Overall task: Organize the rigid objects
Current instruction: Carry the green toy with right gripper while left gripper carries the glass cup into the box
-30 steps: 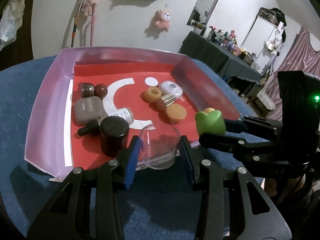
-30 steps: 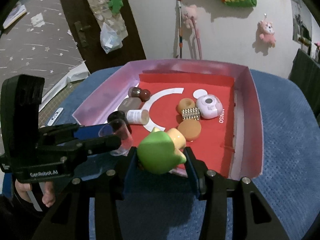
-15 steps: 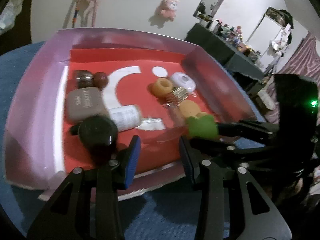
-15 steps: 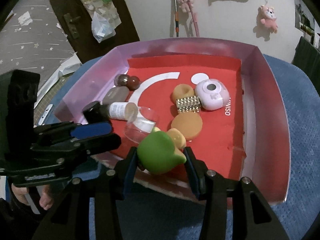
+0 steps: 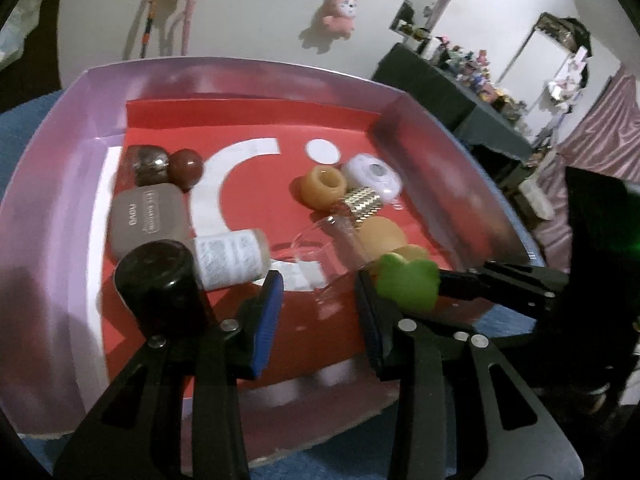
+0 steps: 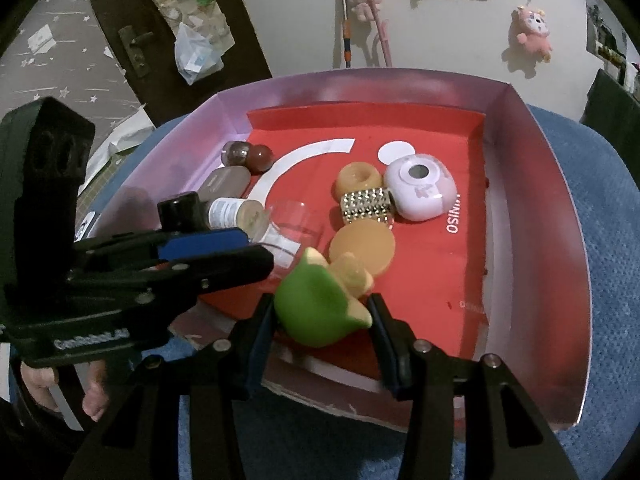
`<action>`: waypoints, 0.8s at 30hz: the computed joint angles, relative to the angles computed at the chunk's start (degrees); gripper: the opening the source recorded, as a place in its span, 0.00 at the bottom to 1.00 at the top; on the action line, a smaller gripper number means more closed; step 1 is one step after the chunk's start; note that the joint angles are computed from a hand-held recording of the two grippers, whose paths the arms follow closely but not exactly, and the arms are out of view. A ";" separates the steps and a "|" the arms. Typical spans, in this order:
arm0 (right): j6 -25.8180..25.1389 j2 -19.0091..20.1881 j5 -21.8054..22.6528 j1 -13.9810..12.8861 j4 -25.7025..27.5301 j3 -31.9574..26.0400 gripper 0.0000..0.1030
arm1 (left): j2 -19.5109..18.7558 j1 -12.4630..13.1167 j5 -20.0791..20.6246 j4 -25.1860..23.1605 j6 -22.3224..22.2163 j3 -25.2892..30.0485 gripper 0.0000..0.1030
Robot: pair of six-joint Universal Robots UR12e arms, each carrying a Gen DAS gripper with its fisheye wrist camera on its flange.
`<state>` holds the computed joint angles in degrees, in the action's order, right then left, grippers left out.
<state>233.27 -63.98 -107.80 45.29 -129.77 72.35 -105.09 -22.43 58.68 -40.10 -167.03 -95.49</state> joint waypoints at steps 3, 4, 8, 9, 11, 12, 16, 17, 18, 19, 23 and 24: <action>0.18 0.19 -0.18 0.06 0.16 -0.13 0.48 | -0.33 -0.02 1.19 0.57 -1.01 0.06 0.33; 0.14 0.22 -0.42 0.07 0.29 -0.12 0.48 | -0.42 0.07 0.90 0.46 -1.24 0.13 0.33; 0.27 0.47 -0.47 -0.13 0.59 -0.44 0.48 | -0.51 0.39 0.24 0.08 -1.93 0.33 0.33; 0.35 0.50 -0.58 -0.08 0.64 -0.45 0.48 | -0.50 0.42 0.21 0.03 -1.96 0.32 0.33; 0.42 0.61 -0.64 -0.06 0.87 -0.61 0.48 | -0.47 0.40 0.36 -0.02 -1.83 0.32 0.33; 0.44 0.61 -0.68 -0.05 0.87 -0.62 0.48 | -0.50 0.42 0.30 -0.01 -1.86 0.35 0.33; 0.26 0.74 -0.64 -0.10 1.03 -0.82 0.48 | -0.42 0.42 0.44 -0.13 -1.78 0.32 0.35; 0.34 0.76 -0.67 -0.10 1.06 -0.87 0.48 | -0.41 0.41 0.59 -0.14 -1.75 0.32 0.35; 0.28 0.77 -0.70 -0.08 1.13 -0.91 0.48 | -0.37 0.42 0.78 -0.25 -1.64 0.33 0.35; 0.24 0.76 -0.81 -0.06 1.14 -0.90 0.48 | -0.27 0.42 1.00 -0.35 -1.56 0.26 0.35; 0.14 0.80 -1.04 -0.04 1.16 -0.91 0.48 | 0.20 0.30 1.82 -0.23 -1.58 0.03 0.36; 0.11 0.80 -1.15 -0.04 1.14 -0.90 0.48 | 0.38 0.29 1.97 -0.08 -1.55 -0.09 0.37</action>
<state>233.38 -63.18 -108.95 45.25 -128.62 71.45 -104.71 -22.14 60.65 -40.18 -168.58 -95.57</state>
